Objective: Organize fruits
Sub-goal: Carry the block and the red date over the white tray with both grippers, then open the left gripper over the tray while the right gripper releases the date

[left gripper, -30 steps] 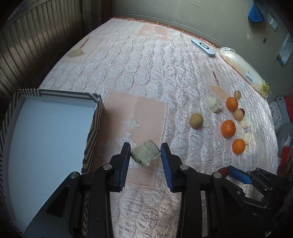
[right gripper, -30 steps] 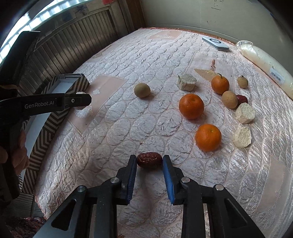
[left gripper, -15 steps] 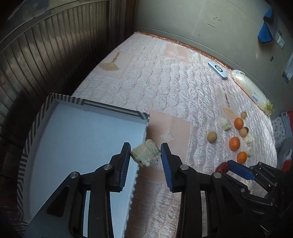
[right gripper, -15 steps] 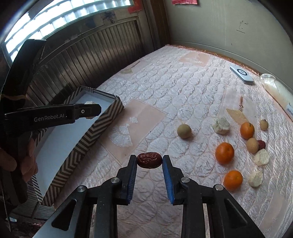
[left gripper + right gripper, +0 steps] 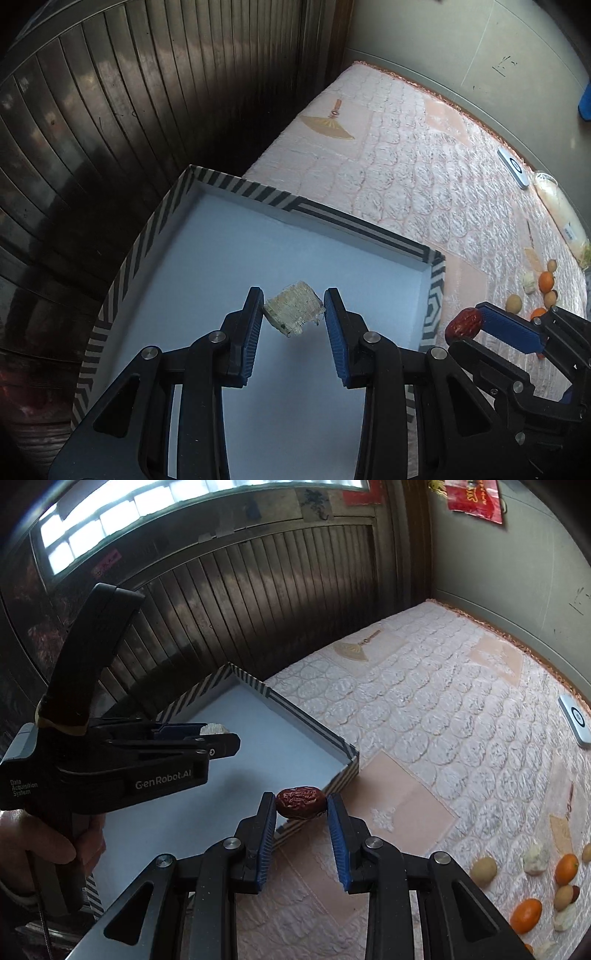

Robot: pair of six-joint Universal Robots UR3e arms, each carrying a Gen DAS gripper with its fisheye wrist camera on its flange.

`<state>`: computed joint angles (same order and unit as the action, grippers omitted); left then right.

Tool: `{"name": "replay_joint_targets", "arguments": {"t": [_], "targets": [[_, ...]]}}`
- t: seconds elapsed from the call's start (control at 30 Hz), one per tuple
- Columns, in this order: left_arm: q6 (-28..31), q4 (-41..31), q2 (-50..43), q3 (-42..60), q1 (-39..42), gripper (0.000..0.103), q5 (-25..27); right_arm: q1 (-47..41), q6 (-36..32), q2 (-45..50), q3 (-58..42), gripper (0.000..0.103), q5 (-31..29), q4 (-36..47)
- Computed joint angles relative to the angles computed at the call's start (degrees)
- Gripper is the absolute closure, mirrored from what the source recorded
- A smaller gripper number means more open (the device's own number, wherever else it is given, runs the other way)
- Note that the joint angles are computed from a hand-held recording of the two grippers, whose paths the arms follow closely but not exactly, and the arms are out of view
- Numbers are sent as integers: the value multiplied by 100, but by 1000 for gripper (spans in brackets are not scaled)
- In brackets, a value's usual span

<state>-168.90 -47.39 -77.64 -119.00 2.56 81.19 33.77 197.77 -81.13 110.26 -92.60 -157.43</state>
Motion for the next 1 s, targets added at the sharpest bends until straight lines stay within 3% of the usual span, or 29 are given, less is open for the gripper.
{"name": "replay_joint_targets", "arguments": {"t": [0.3, 0.7, 0.77, 0.83, 1.0], "targets": [[84, 257, -679, 189, 239, 70, -22, 29, -242, 1277, -1189, 76, 206, 270], [-181, 386, -902, 177, 357, 68, -96, 74, -484, 2076, -2170, 75, 116, 790], [-115, 371, -851, 119, 444, 64, -221, 104, -558, 2055, -2154, 69, 59, 810], [-66, 377, -775, 30, 579, 44, -394, 102, -544, 2020, -2097, 61, 139, 721], [-48, 435, -534, -87, 557, 43, -273, 62, -367, 1713, -1774, 61, 206, 637]]}}
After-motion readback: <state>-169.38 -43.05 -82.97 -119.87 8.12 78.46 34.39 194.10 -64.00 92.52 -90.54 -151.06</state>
